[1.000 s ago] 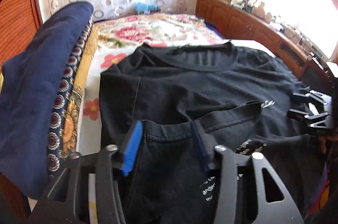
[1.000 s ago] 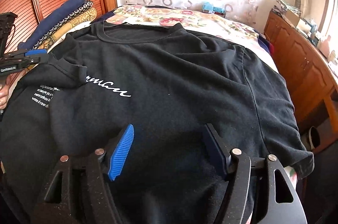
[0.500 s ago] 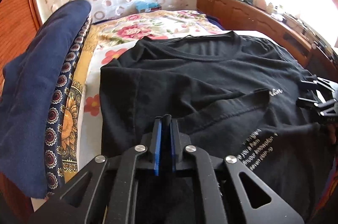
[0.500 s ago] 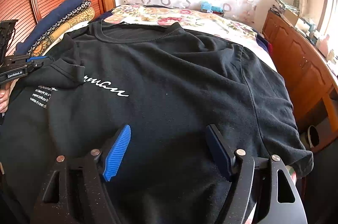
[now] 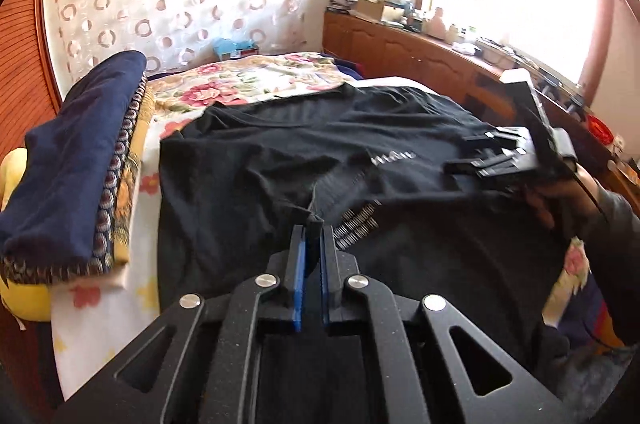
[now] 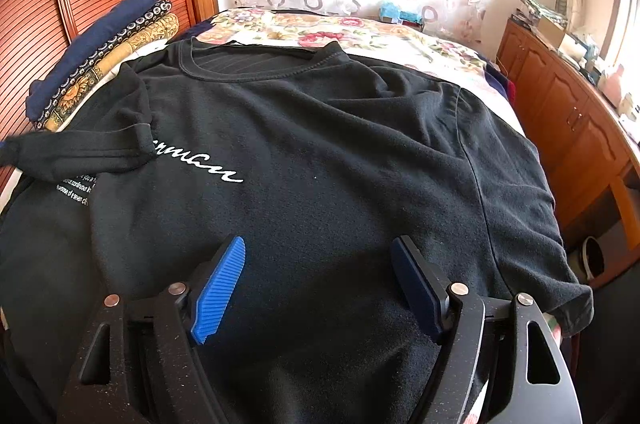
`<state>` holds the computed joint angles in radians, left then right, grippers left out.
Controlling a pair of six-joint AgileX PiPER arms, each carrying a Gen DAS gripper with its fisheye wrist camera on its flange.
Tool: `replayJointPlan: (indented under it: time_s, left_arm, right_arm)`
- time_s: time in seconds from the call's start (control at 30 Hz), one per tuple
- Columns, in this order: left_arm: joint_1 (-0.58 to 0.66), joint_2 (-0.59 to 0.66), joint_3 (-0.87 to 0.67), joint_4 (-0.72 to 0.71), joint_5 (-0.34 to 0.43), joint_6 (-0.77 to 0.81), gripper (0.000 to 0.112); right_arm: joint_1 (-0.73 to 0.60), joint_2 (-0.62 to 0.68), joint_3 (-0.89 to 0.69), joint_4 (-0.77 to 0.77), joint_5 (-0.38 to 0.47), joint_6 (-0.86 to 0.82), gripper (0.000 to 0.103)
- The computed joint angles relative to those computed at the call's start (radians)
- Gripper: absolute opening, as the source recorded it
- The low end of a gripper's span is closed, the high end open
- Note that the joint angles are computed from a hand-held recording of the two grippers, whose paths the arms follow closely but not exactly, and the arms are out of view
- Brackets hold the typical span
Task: Fold small clothes
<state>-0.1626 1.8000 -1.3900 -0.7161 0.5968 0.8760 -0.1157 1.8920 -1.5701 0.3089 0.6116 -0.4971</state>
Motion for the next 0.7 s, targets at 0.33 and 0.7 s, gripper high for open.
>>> replayJointPlan:
  time_s: [0.33,0.7]
  left_arm:
    - [0.009,-0.077,0.093,-0.080,0.004,0.059,0.009]
    - [-0.002,-0.032,0.056,-0.001,-0.021,-0.003,0.026]
  right_arm:
    - [-0.003,0.001,0.000,0.004,0.001,-0.006,0.079]
    - [-0.005,0.001,-0.001,0.008,0.002,-0.012,0.079]
